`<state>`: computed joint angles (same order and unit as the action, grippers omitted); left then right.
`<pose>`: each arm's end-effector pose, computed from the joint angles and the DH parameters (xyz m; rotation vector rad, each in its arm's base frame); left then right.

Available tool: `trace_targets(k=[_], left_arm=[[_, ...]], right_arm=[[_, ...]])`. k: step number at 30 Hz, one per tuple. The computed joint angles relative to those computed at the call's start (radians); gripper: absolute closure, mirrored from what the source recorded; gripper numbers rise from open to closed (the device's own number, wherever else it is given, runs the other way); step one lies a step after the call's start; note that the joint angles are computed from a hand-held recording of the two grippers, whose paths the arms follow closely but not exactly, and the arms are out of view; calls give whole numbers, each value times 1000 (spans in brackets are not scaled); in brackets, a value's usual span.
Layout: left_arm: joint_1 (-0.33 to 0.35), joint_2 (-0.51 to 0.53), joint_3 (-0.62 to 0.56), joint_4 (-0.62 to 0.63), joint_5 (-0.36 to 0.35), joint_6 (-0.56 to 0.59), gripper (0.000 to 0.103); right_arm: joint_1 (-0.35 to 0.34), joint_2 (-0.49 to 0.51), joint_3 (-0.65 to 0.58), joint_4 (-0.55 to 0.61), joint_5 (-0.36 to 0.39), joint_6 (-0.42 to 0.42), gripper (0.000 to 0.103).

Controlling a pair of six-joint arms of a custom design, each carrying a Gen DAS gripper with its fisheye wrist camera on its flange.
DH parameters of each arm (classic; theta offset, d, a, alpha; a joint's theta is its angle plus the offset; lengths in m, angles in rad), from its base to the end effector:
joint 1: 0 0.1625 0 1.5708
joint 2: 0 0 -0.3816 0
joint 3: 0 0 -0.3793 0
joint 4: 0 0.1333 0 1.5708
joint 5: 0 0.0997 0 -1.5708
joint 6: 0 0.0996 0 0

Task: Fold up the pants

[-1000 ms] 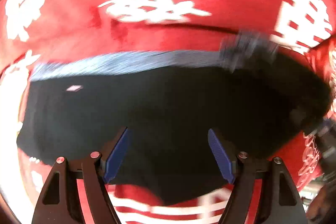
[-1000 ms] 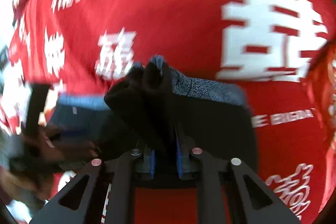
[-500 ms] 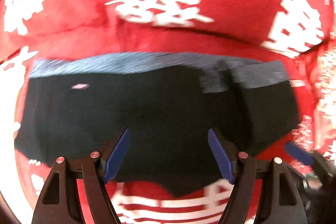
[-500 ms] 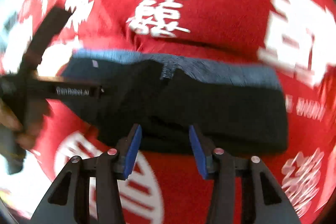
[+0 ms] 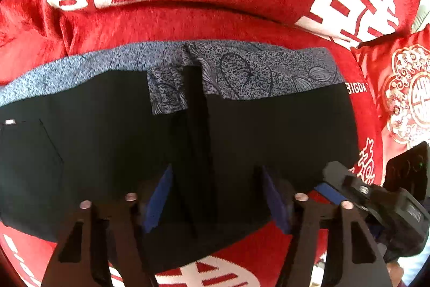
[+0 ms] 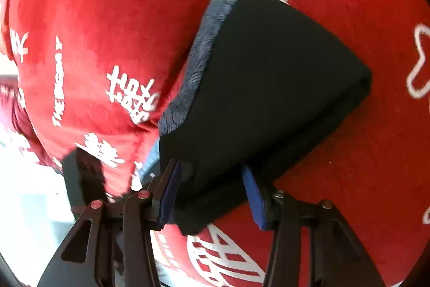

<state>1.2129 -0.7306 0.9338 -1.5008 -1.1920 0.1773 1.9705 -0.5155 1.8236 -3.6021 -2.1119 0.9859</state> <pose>-0.0952 -0.7403 0.2246 0.7892 2.6071 0.3257 0.2941 -0.4856 -0.0137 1.0850 2.5834 -1.3047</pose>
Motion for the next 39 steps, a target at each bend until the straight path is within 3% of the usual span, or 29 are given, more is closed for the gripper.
trace_targets(k=[1,2,4,7,10,14,16,18,20,23,25,27,31,33,36,38,39], left_arm=[[-2,-2,0,-3,2,5,49],[-3,-3,-3,0,7,9,53],[-5,-10,-13,7,9,22,53],[-12,-58,45,-39,42,69,53],[-5,-83,105,-36,88,61,52],[-7,-150,234,-176,108,125,51],[-19,-165,256,-204,137,133,42],[-26,-172,252,-218,138,138,39],[-34,-168,233,-223,141,142,39],[-50,-140,186,-235,133,145,39],[-60,-110,155,-239,123,141,39],[-69,-73,128,-242,118,135,39],[-78,-8,105,-261,116,103,39],[-80,5,116,-274,140,91,39],[-73,5,134,-271,178,68,39],[-70,-16,176,-311,195,102,39],[-74,-24,203,-334,236,120,27]], right_arm=[[-9,1,6,-14,13,11,91],[-15,-3,8,-6,12,26,98],[-14,-7,2,-8,18,7,98],[13,-15,-32,78,13,-37,98],[9,-5,-35,145,19,1,98],[9,2,-43,210,8,-14,99],[20,-23,-70,339,14,-52,97],[31,-60,-82,460,34,-82,92],[63,-98,-88,534,-36,-129,71],[78,-162,-66,498,-174,-212,53],[42,-218,-18,440,-190,-227,53],[-24,-261,25,352,-141,-253,53],[-151,-307,51,347,6,-288,53],[-209,-302,33,386,122,-304,64],[-228,-305,29,417,160,-283,69],[-211,-310,10,472,134,-315,70],[-194,-306,-23,554,77,-333,70]])
